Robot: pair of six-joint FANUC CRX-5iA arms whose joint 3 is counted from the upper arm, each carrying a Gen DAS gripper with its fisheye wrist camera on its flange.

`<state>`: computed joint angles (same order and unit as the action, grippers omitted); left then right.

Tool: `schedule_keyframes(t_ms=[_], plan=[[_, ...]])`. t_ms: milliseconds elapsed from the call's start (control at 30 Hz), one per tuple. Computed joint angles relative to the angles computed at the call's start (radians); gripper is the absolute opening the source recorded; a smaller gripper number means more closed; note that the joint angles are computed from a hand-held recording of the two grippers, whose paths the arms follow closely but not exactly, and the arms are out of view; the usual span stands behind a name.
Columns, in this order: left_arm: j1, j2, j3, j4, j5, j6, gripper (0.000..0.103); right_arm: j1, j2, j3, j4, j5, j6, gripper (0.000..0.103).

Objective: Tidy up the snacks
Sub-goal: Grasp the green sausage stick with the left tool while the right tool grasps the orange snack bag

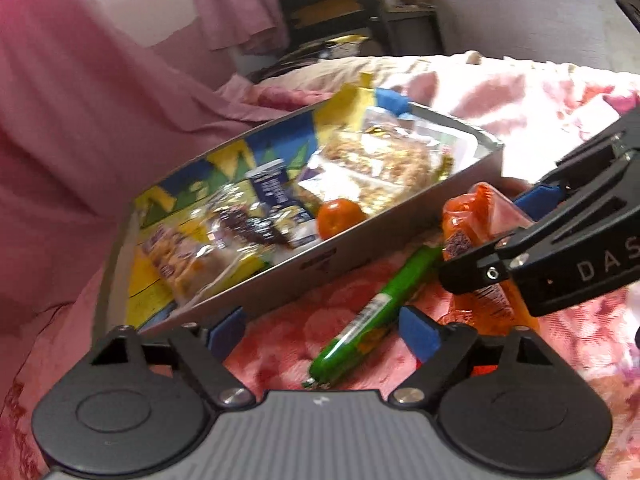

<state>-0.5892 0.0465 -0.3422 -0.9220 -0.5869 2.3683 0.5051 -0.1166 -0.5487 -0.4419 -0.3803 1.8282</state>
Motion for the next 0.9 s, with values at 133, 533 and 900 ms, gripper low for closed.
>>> schedule_keyframes(t_ms=[133, 533, 900], plan=[[0.053, -0.005, -0.013, 0.136, 0.078, -0.166, 0.078, -0.01, -0.009, 0.005, 0.053, -0.037, -0.058, 0.052], [0.183, 0.035, -0.043, 0.523, 0.21, -0.611, 0.062, -0.056, -0.023, 0.012, 0.044, -0.091, -0.019, 0.052], [0.171, 0.068, 0.003, 0.578, 0.137, -0.661, 0.036, -0.069, -0.018, 0.023, 0.017, -0.107, 0.017, 0.052]])
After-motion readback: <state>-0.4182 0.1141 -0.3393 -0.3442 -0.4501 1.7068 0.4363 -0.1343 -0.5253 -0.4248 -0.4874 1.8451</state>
